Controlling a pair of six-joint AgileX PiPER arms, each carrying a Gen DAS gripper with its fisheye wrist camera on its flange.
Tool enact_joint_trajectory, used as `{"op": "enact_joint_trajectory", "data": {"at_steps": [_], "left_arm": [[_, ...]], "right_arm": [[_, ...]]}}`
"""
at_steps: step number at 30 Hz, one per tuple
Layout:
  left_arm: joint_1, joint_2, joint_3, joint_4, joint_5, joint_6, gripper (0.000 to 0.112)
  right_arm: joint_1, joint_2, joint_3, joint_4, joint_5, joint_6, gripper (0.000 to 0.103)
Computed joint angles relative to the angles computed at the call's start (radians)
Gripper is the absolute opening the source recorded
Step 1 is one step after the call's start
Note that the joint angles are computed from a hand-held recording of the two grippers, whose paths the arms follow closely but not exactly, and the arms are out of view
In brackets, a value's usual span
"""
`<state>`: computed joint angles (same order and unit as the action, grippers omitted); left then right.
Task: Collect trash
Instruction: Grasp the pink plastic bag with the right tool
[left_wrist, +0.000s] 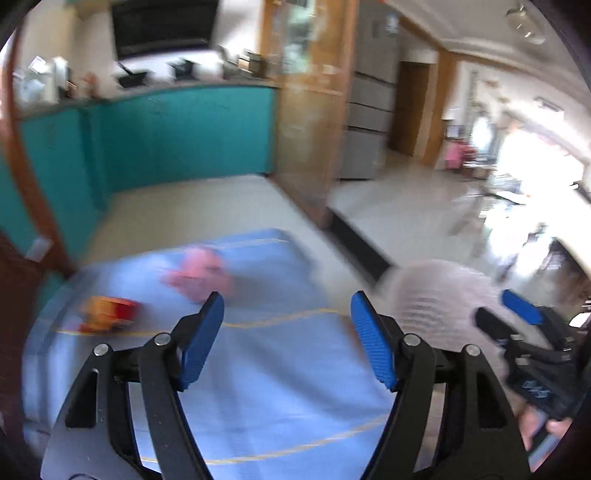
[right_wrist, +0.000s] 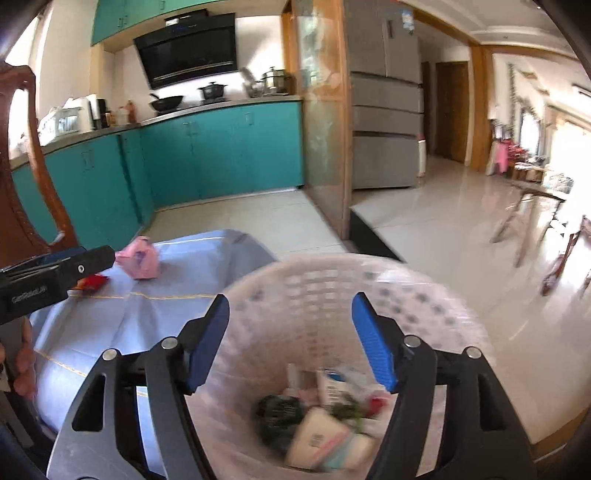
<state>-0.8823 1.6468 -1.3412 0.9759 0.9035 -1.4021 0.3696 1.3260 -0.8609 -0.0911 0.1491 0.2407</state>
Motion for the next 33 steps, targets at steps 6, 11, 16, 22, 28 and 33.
{"op": "enact_joint_trajectory", "data": {"at_steps": [6, 11, 16, 22, 28, 33], "left_arm": [[0.131, -0.099, 0.061, 0.145, 0.105, 0.072, 0.077], [0.33, -0.143, 0.122, 0.031, 0.021, 0.112, 0.077], [0.44, -0.156, 0.158, -0.021, -0.053, 0.143, 0.077], [0.525, -0.112, 0.149, -0.138, -0.124, 0.258, 0.077], [0.557, -0.048, 0.144, -0.239, -0.175, 0.321, 0.083], [0.565, 0.049, 0.129, -0.273, -0.169, 0.359, 0.086]], "right_arm": [[0.141, 0.271, -0.344, 0.34, 0.105, -0.262, 0.077], [0.266, 0.545, -0.695, 0.122, 0.209, -0.129, 0.077], [0.323, 0.781, -1.022, -0.018, 0.352, -0.028, 0.077], [0.33, 0.988, -1.341, -0.012, 0.594, -0.043, 0.076], [0.312, 0.888, -1.188, 0.043, 0.562, -0.114, 0.03], [0.29, 0.683, -0.889, 0.073, 0.414, -0.134, 0.03]]}}
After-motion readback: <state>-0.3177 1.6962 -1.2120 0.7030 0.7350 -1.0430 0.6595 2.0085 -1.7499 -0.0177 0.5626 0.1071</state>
